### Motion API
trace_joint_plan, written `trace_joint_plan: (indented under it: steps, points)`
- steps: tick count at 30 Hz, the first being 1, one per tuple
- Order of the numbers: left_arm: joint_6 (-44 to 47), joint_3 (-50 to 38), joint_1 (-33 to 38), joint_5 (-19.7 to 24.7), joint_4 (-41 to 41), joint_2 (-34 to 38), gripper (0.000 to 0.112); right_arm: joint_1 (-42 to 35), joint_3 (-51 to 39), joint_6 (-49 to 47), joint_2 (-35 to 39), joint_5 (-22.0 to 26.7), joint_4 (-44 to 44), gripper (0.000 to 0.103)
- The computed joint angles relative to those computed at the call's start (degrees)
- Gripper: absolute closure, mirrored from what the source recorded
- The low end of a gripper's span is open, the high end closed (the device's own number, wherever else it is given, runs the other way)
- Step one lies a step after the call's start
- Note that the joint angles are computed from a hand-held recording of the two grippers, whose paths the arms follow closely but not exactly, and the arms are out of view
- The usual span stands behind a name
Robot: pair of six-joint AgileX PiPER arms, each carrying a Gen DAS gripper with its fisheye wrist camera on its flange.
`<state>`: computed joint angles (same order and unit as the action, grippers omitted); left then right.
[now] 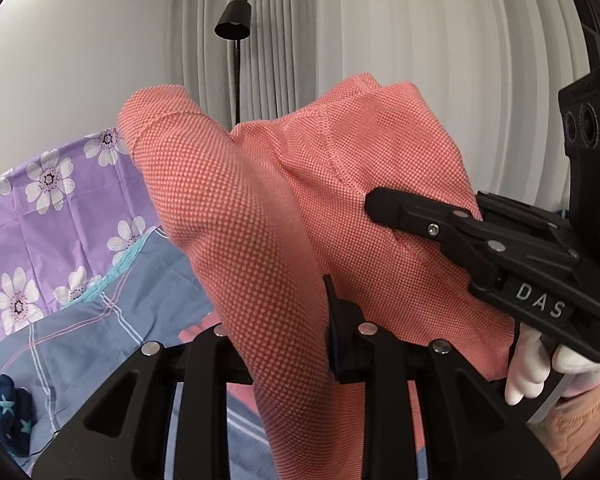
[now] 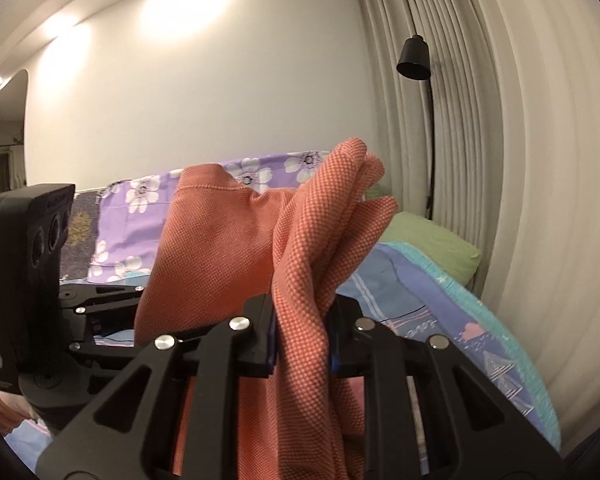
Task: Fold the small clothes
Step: 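Carry the lifted sweater with the right gripper toward the folded clothes stack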
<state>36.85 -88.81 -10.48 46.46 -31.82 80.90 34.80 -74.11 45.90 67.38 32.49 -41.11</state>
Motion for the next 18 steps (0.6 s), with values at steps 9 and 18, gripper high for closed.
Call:
trace_joint_plan:
  steps: [9, 18]
  points:
    - [-2.8, -4.38, -2.63, -3.07, 1.76, 6.27, 0.087, -7.95, -4.19, -10.81, 4.99, -2.29, 9.54, 0.085]
    - [-6.93, -8.96, -1.57, -2.48, 2.22, 13.98, 0.087, -15.7, -10.93, -26.77, 15.51, -4.21, 26.07, 0.085]
